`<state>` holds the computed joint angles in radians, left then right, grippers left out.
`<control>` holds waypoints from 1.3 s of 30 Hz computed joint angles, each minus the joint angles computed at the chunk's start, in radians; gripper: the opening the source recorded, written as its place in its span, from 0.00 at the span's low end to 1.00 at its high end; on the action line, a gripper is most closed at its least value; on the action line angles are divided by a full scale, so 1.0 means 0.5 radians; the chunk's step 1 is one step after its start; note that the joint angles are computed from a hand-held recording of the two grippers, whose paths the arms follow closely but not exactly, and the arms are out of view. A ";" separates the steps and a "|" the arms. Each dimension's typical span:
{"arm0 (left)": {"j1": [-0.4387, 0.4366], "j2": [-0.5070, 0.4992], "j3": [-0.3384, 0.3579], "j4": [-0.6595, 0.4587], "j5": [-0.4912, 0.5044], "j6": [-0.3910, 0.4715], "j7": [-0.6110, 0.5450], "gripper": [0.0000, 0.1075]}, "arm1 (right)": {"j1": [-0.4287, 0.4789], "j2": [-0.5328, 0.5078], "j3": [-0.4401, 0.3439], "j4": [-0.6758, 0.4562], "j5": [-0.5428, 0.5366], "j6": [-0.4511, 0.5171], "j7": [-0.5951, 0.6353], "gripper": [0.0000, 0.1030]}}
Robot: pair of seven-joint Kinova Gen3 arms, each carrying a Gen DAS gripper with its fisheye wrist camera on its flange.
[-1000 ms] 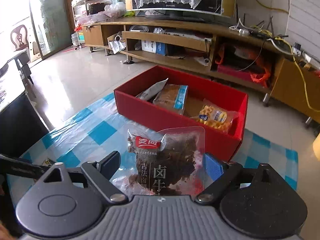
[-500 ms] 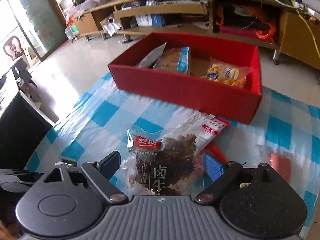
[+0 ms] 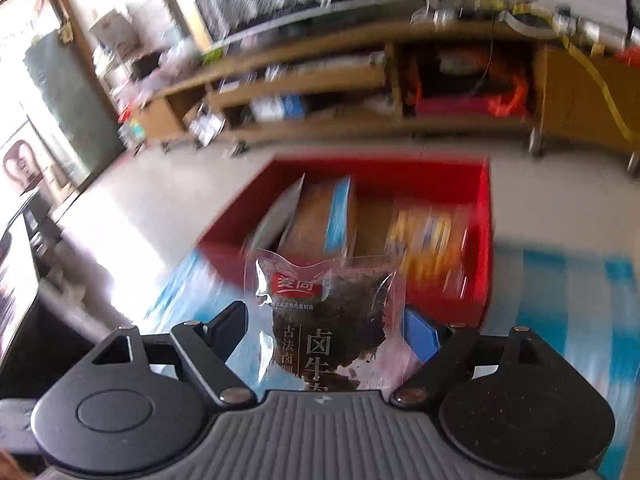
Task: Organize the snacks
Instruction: 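Grasp the Kapron wafer packet with the left tool while the right carries the jerky bag over the box, then open the right tool to drop the jerky bag into the red box while the left holds Kapron, then reach the right tool to the round egg-cake bun while the left holds the Kapron packet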
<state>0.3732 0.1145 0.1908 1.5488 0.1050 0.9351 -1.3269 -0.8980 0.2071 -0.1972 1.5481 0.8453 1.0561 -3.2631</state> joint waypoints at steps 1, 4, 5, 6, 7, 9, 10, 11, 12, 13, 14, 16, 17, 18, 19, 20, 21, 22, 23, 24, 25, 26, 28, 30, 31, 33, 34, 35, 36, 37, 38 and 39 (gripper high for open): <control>0.010 0.045 0.006 -0.065 -0.005 -0.013 0.014 0.60 | 0.031 0.036 0.020 -0.054 -0.006 0.017 0.057 0.81; 0.055 0.176 0.011 -0.250 -0.039 -0.029 0.072 0.60 | 0.106 0.160 0.098 -0.194 -0.014 0.018 0.229 0.81; 0.068 0.216 0.010 -0.307 -0.043 -0.035 0.080 0.60 | 0.137 0.208 0.125 -0.250 -0.042 0.013 0.298 0.81; 0.081 0.249 0.005 -0.352 -0.050 -0.039 0.092 0.60 | 0.159 0.239 0.151 -0.277 -0.069 -0.005 0.341 0.83; 0.092 0.274 0.002 -0.383 -0.048 -0.045 0.104 0.60 | 0.188 0.266 0.172 -0.289 -0.103 -0.038 0.395 0.84; 0.098 0.326 0.004 -0.418 -0.017 -0.044 0.107 0.60 | 0.214 0.295 0.214 -0.286 -0.141 -0.099 0.450 0.85; 0.101 0.347 0.007 -0.428 -0.005 -0.031 0.097 0.60 | 0.235 0.299 0.224 -0.280 -0.181 -0.132 0.489 0.86; 0.112 0.366 0.007 -0.439 -0.011 -0.014 0.087 0.60 | 0.243 0.287 0.233 -0.254 -0.208 -0.170 0.504 0.86; 0.131 0.379 0.002 -0.440 -0.032 -0.002 0.086 0.60 | 0.236 0.262 0.246 -0.205 -0.208 -0.209 0.487 0.86; 0.150 0.384 -0.006 -0.439 -0.054 0.016 0.095 0.60 | 0.220 0.246 0.258 -0.171 -0.194 -0.224 0.461 0.87; 0.158 0.393 -0.008 -0.446 -0.060 0.031 0.098 0.60 | 0.204 0.234 0.263 -0.149 -0.178 -0.215 0.448 0.87; 0.156 0.397 -0.005 -0.447 -0.034 0.053 0.098 0.60 | 0.181 0.215 0.266 -0.114 -0.128 -0.217 0.433 0.88; 0.154 0.388 -0.002 -0.439 -0.018 0.051 0.096 0.60 | 0.158 0.205 0.273 -0.102 -0.081 -0.200 0.394 0.89; 0.155 0.380 0.001 -0.433 -0.009 0.044 0.090 0.60 | 0.147 0.199 0.276 -0.103 -0.048 -0.183 0.356 0.89; 0.165 0.369 0.001 -0.427 -0.014 0.033 0.094 0.60 | 0.137 0.186 0.279 -0.099 -0.010 -0.177 0.303 0.90; 0.177 0.356 -0.001 -0.415 -0.026 0.017 0.103 0.60 | 0.136 0.174 0.294 -0.098 0.012 -0.201 0.277 0.91; 0.184 0.348 -0.001 -0.410 -0.034 0.008 0.106 0.60 | 0.167 0.182 0.272 -0.129 0.020 -0.197 0.284 0.93; 0.186 0.347 0.001 -0.411 -0.034 0.005 0.103 0.60 | 0.176 0.191 0.265 -0.165 0.011 -0.165 0.312 0.93; 0.182 0.345 0.006 -0.407 -0.024 -0.001 0.092 0.60 | 0.172 0.194 0.259 -0.192 0.010 -0.127 0.333 0.93; 0.179 0.346 0.011 -0.409 -0.017 -0.002 0.079 0.60 | 0.164 0.177 0.249 -0.184 0.017 -0.120 0.340 0.93; 0.176 0.353 0.015 -0.416 -0.012 0.000 0.062 0.60 | 0.152 0.145 0.237 -0.147 0.033 -0.134 0.324 0.93; 0.179 0.361 0.015 -0.425 -0.014 0.002 0.055 0.60 | 0.132 0.117 0.222 -0.109 0.055 -0.126 0.295 0.93; 0.181 0.379 0.018 -0.443 -0.006 0.018 0.040 0.60 | 0.098 0.081 0.179 -0.067 0.066 -0.053 0.264 0.93; 0.187 0.386 0.028 -0.446 -0.003 0.046 0.001 0.60 | 0.073 0.026 0.109 0.017 0.069 0.012 0.170 0.93; 0.202 0.382 0.028 -0.433 -0.019 0.051 -0.012 0.61 | 0.053 -0.009 0.102 0.064 0.041 0.009 0.149 0.93; 0.225 0.380 0.035 -0.415 -0.037 0.068 -0.044 0.61 | 0.072 -0.053 0.026 0.098 -0.064 0.059 0.204 0.93; 0.234 0.382 0.040 -0.408 -0.036 0.074 -0.057 0.61 | 0.092 -0.050 -0.034 0.081 -0.101 0.133 0.244 0.93; 0.244 0.386 0.045 -0.404 -0.035 0.083 -0.071 0.61 | 0.075 -0.068 -0.059 0.092 -0.119 0.191 0.252 0.93; 0.256 0.391 0.048 -0.403 -0.038 0.089 -0.078 0.61 | 0.035 -0.092 -0.048 0.118 -0.139 0.216 0.227 0.93; 0.266 0.393 0.049 -0.402 -0.037 0.091 -0.081 0.61 | 0.031 -0.128 -0.060 0.160 -0.172 0.209 0.199 0.93; 0.272 0.397 0.054 -0.404 -0.032 0.092 -0.093 0.61 | 0.045 -0.161 -0.086 0.205 -0.204 0.196 0.161 0.93; 0.282 0.401 0.055 -0.409 -0.037 0.099 -0.101 0.61 | 0.043 -0.190 -0.097 0.252 -0.235 0.197 0.103 0.93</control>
<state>0.5143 0.3152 0.2180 1.3442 0.0863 0.9844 -1.3772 -0.8766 0.1123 -0.2458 1.6739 0.7280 1.1547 -3.2118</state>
